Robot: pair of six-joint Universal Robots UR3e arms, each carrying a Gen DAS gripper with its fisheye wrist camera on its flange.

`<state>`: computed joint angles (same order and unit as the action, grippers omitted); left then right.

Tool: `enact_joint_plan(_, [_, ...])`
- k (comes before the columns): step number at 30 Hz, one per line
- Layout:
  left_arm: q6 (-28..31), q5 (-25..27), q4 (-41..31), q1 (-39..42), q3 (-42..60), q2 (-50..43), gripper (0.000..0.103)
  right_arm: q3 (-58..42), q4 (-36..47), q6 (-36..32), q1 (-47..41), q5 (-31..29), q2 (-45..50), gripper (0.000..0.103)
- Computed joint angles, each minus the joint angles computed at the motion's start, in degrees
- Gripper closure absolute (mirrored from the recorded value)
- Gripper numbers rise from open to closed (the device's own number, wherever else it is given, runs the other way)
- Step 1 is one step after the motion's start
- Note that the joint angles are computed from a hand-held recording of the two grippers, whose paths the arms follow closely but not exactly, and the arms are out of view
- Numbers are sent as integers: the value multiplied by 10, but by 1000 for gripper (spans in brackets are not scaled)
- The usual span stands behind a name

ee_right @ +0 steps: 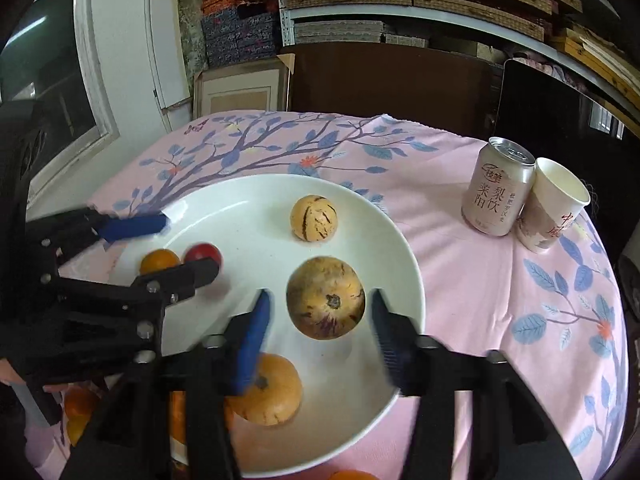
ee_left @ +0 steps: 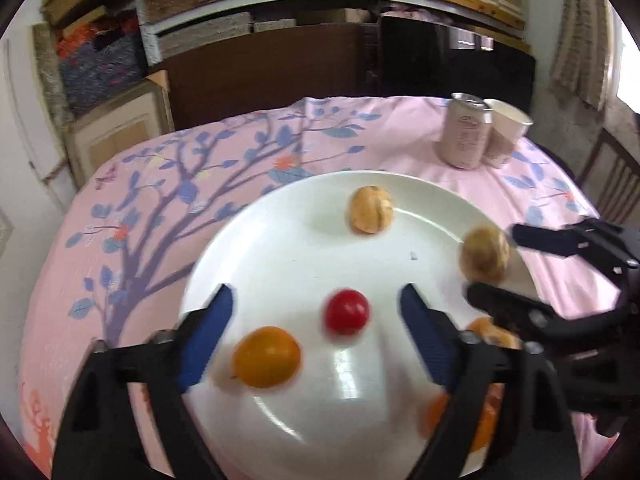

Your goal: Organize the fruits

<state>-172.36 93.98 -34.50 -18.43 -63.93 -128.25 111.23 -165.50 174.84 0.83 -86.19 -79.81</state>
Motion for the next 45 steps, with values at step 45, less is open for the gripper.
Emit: enact_joint_plan(45, [379, -381, -88, 256, -421, 273, 5, 300, -12, -58, -169, 133, -205, 4])
